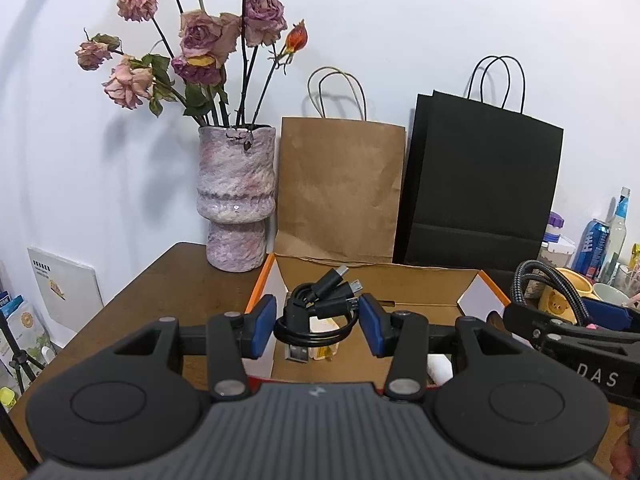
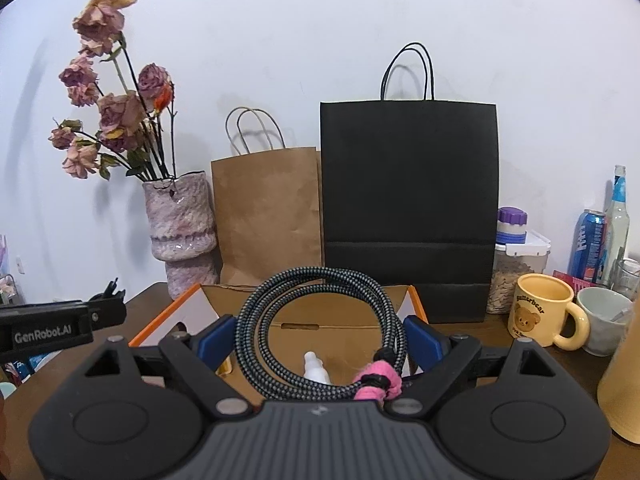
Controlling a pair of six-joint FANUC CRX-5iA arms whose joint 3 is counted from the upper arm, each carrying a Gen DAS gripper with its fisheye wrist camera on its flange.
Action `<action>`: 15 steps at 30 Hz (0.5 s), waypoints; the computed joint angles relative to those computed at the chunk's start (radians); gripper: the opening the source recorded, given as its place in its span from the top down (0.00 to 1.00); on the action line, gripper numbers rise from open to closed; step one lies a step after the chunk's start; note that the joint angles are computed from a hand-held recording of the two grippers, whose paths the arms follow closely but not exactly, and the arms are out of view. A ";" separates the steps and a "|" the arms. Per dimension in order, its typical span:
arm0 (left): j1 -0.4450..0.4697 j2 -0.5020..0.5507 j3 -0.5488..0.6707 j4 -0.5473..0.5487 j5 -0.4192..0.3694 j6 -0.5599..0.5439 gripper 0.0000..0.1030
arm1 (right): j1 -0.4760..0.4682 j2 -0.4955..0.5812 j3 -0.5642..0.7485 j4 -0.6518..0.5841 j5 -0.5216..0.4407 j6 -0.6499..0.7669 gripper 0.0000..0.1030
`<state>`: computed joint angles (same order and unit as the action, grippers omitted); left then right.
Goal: Organize rigid objects
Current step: 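Carry the black cable and braided cable over the red box with both grippers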
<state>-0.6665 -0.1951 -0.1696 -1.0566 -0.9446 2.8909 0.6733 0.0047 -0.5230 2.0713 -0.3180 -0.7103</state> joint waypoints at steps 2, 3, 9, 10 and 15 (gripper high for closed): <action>0.017 0.013 0.008 0.010 0.013 -0.010 0.55 | -0.005 0.020 0.019 0.002 0.004 -0.002 0.14; 0.025 0.020 0.012 0.014 0.018 -0.014 0.55 | -0.004 0.030 0.029 -0.005 0.004 0.005 0.14; 0.067 0.060 0.038 0.033 0.040 -0.033 0.55 | -0.012 0.082 0.078 -0.036 0.014 0.032 0.14; 0.076 0.067 0.042 0.038 0.046 -0.039 0.55 | -0.013 0.091 0.087 -0.045 0.020 0.041 0.14; 0.110 0.094 0.058 0.053 0.066 -0.052 0.55 | -0.016 0.135 0.125 -0.089 0.038 0.092 0.14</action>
